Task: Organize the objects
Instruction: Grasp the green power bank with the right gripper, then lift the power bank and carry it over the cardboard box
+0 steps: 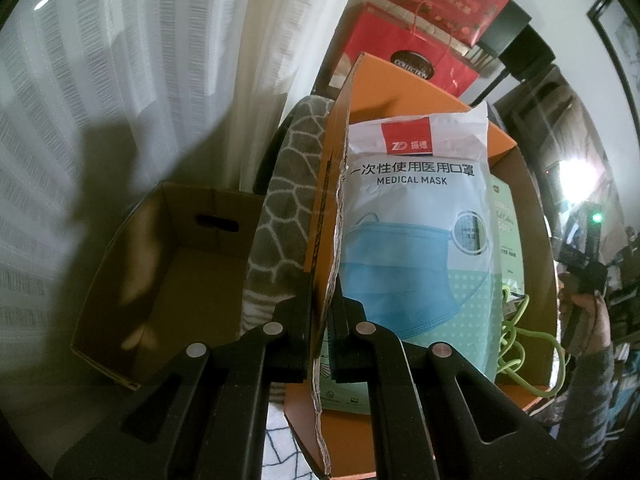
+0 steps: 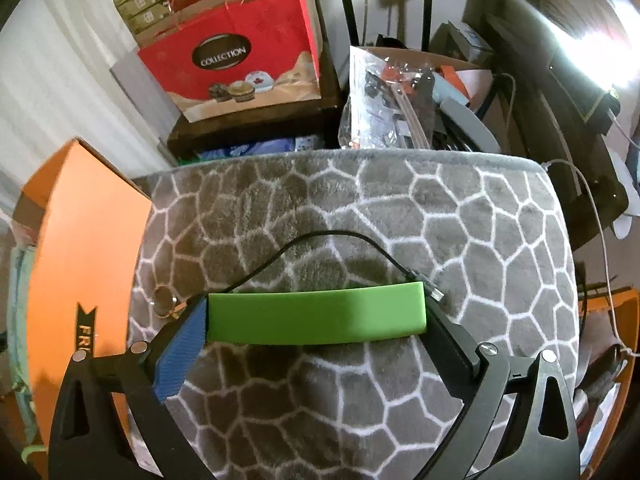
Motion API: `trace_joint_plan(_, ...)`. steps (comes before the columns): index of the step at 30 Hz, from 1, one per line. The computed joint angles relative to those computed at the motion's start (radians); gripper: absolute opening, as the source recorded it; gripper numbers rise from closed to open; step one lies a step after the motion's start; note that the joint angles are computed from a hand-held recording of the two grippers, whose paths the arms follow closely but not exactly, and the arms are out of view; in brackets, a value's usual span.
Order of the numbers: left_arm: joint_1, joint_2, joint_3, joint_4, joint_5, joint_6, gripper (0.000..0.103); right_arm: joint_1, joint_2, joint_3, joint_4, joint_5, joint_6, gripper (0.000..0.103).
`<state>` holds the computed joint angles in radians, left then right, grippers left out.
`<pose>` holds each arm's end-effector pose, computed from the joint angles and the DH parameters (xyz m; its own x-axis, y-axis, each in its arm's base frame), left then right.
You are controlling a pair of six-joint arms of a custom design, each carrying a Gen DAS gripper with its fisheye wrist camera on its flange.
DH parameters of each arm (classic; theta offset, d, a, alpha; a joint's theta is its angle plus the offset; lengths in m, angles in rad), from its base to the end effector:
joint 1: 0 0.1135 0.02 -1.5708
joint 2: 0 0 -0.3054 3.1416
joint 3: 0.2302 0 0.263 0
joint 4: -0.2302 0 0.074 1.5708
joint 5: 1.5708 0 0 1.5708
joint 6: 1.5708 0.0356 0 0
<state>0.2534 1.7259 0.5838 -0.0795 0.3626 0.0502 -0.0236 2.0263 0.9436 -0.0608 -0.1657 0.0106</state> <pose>0.2596 0.0542 0.1065 -0.9144 -0.1883 -0.3584 -0.0711 0.9462 -0.3157 0.3727 -0.0029 0.0904 -0.9103 0.0320 -0.4128 -0.0354 0.9874 0.1545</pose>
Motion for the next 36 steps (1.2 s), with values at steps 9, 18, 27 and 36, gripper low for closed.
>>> trace_joint_plan(9,0.007,0.013,0.002,0.008,-0.003,0.009,0.006,0.006,-0.150,-0.038,-0.077,-0.015,-0.013,0.100)
trace_joint_plan(18,0.006,0.007,0.001,0.003,-0.001,0.002,0.006,0.033,-0.304,-0.085,-0.131,-0.022,0.003,0.100)
trace_joint_plan(27,0.004,0.006,0.001,0.001,0.000,-0.002,0.006,0.118,-0.469,-0.127,-0.178,-0.005,0.019,0.100)
trace_joint_plan(36,0.004,0.006,0.001,0.001,0.000,0.000,0.006,0.251,-0.582,-0.150,-0.208,0.025,0.057,0.100)
